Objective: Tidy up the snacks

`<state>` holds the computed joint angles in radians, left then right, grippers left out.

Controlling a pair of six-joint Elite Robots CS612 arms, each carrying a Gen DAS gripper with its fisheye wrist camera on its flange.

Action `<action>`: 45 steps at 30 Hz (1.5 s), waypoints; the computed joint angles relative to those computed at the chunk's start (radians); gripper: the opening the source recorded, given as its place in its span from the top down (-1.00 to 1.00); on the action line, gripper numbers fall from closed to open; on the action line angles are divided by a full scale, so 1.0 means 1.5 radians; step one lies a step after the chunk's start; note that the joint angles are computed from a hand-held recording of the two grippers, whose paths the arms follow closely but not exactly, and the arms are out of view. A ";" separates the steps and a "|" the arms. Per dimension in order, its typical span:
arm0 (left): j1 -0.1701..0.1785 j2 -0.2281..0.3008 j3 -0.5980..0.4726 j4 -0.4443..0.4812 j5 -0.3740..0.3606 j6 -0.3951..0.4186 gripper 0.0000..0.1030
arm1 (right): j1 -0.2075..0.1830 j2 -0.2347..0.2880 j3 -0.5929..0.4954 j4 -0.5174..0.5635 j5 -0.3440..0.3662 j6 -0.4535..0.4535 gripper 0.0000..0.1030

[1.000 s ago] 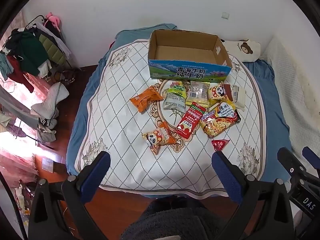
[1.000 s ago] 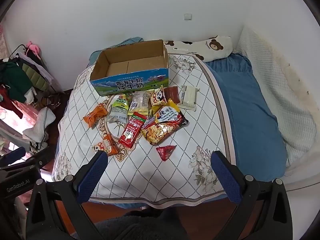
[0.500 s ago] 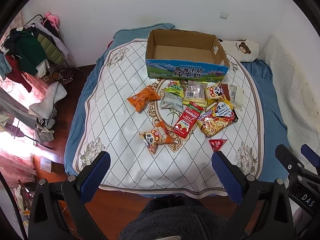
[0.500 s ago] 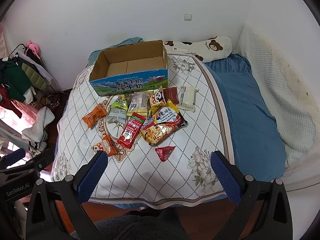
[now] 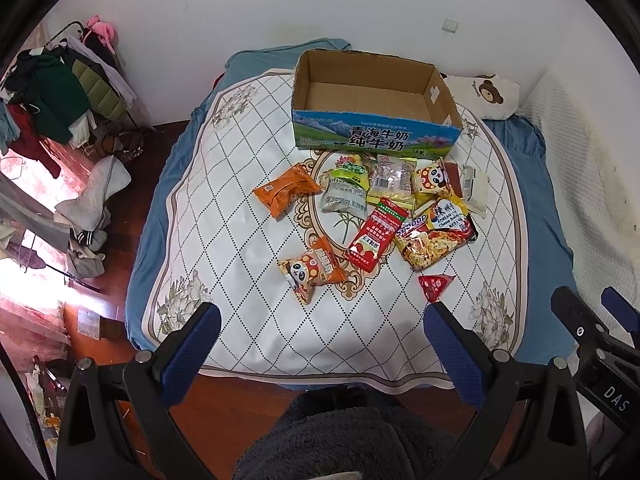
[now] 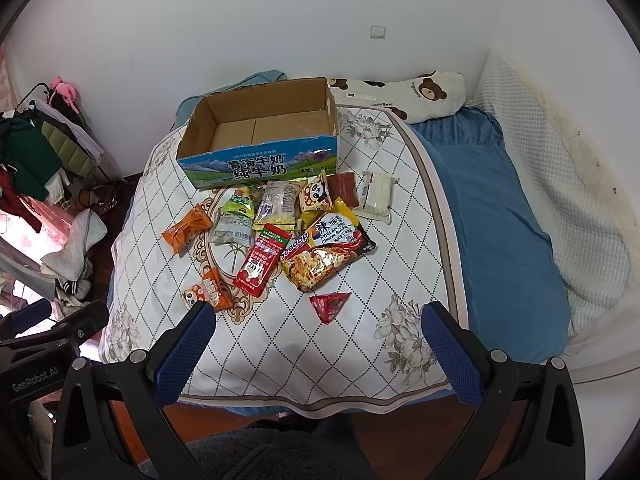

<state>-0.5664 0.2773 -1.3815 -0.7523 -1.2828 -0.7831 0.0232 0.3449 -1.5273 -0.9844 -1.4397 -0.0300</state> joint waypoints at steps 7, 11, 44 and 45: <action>0.002 0.001 0.002 0.003 -0.006 -0.001 -1.00 | 0.002 0.001 0.005 0.001 -0.009 -0.008 -1.00; 0.004 0.002 0.002 0.003 -0.007 0.002 -1.00 | 0.004 -0.001 0.014 -0.005 -0.015 -0.011 -1.00; 0.008 0.001 0.006 0.004 -0.015 -0.001 -1.00 | 0.008 -0.004 0.024 -0.015 -0.020 -0.015 -1.00; 0.008 0.001 0.007 0.004 -0.014 -0.001 -1.00 | 0.009 -0.006 0.025 -0.014 -0.020 -0.014 -1.00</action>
